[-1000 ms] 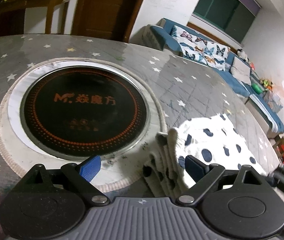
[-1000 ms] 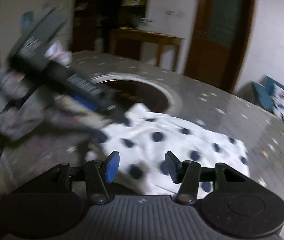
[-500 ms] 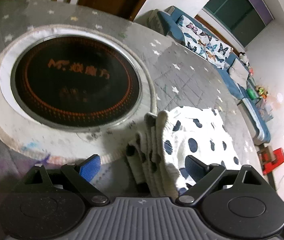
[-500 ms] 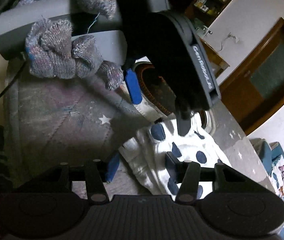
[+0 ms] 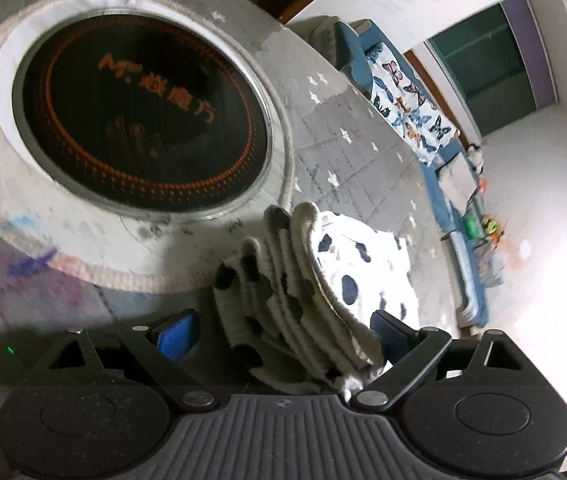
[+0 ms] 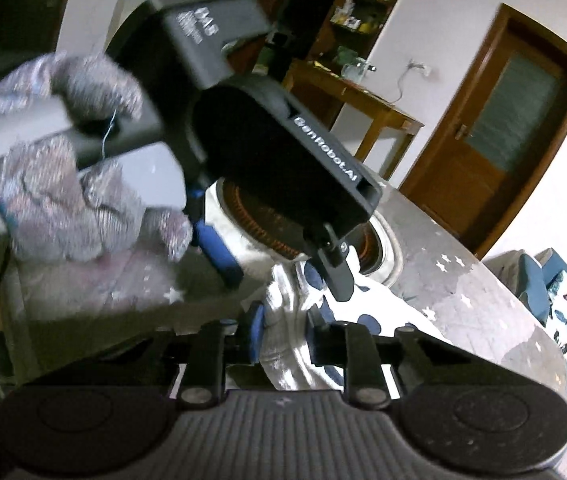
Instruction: Fold clothes
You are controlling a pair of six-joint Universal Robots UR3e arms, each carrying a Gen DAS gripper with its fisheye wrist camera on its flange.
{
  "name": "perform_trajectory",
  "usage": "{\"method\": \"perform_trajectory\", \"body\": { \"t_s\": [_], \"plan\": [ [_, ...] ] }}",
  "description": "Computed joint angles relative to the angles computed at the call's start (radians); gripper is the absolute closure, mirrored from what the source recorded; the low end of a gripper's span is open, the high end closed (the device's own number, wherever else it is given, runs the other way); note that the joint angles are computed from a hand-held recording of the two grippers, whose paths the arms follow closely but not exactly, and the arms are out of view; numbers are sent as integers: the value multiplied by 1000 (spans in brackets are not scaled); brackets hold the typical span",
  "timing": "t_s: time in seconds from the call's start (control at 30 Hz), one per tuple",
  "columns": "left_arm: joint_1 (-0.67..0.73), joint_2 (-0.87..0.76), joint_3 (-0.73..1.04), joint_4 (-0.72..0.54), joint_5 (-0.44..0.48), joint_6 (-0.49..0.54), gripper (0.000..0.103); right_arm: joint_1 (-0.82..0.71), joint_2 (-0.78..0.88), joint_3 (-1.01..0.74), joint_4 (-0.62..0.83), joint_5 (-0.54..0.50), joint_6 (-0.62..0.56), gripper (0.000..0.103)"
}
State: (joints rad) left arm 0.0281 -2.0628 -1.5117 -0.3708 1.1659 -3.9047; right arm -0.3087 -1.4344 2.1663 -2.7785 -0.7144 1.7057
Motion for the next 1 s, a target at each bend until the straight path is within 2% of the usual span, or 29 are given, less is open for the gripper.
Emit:
{"method": "perform_trajectory", "body": {
  "t_s": [0.23,0.33,0.4,0.47,0.57,0.67,0.77,0.9,0.93,1.0],
  "plan": [
    [-17,-49,41,40,-15,-107,10,-39,-42,-19,112,46,-7,85],
    [-21,-62,47,54,-15,-120,16,-62,-68,-6,159,63,-39,85],
    [-20,-66,36,78,-20,-141,25,-72,-77,-4,190,69,-55,85],
    [-17,-72,32,86,-19,-154,45,-84,-93,7,223,74,-81,85],
    [-12,-80,23,99,-19,-161,59,-100,-115,17,271,76,-109,85],
    [-15,-84,20,107,-10,-144,69,-104,-114,8,309,69,-110,81],
    [-17,-85,19,109,-3,-127,73,-119,-118,-43,440,74,-133,75],
    [-5,-87,-4,138,-21,-125,73,-159,-96,-165,634,108,-109,74],
    [-3,-86,-9,144,-24,-123,73,-164,-80,-189,636,113,-76,74],
    [-7,-88,-4,139,-18,-106,73,-146,-14,-209,504,103,66,74]
  ]
}}
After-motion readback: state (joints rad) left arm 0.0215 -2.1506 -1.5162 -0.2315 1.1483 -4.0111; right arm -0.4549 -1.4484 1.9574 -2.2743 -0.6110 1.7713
